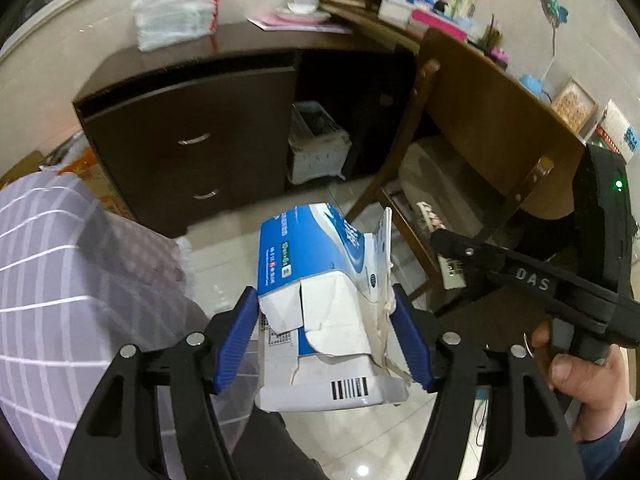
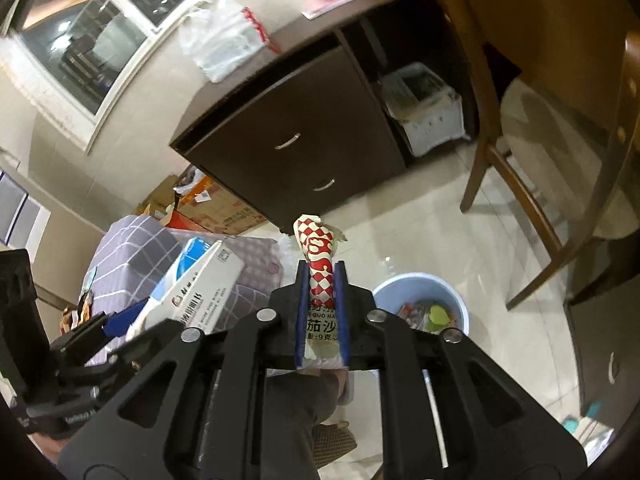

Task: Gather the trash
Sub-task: 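Carry the box and snack bar to the wastebasket and open both tools, then move both tools back over the table toward the orange bag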

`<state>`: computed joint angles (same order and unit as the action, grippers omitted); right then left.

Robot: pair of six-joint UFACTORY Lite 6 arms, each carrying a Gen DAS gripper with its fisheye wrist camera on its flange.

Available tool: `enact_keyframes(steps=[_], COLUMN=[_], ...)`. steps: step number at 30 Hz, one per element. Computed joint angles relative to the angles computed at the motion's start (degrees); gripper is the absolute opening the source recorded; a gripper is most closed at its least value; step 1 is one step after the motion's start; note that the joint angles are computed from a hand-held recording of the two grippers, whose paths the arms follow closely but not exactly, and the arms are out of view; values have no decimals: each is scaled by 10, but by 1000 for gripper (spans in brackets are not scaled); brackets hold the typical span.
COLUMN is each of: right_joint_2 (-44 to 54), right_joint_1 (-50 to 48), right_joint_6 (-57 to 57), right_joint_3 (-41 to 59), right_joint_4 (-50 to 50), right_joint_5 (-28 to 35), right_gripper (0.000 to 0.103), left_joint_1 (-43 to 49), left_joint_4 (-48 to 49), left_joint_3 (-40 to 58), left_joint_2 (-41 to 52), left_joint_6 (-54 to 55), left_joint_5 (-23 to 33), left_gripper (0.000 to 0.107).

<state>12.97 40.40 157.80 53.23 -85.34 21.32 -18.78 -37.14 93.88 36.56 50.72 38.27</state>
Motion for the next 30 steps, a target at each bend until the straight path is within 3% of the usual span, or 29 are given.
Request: enact_keyframes(steps=[2,4,6,10,11,14,23,30], right_joint_2=[9,11,10,1,0,-1,6,22], right_joint_1=[-10,-20,-23,-20,-19,-15,10,64], right_joint_6=[42,103,146,204,203,178,-53,-244], right_joint_3=[-10,-26,-39,-62,-65,-64,5,145], right_joint_4=[-31,-75,-106,-145,-141,-113,108,253], right_joint_5=[-14,-23,-24,-13,-10,-8,31,160], right_gripper=[16,25,62,72,82,95,97,97], left_joint_1=[-18,-24,-33,-36,-33,-19,19,80], left_joint_4=[29,31,47,64,66,58,6,-62], left_joint_3=[33,49,57,59,63,65,0,-51], left_joint_2=[34,52,62,64,65,59,-33,-127], left_joint_6=[-27,-23,-28,-41,-47,-50,8,83], left_joint_5=[3,12,7,-7,-5,-2,-18,3], left_gripper=[68,71,84,89,89,90,92,92])
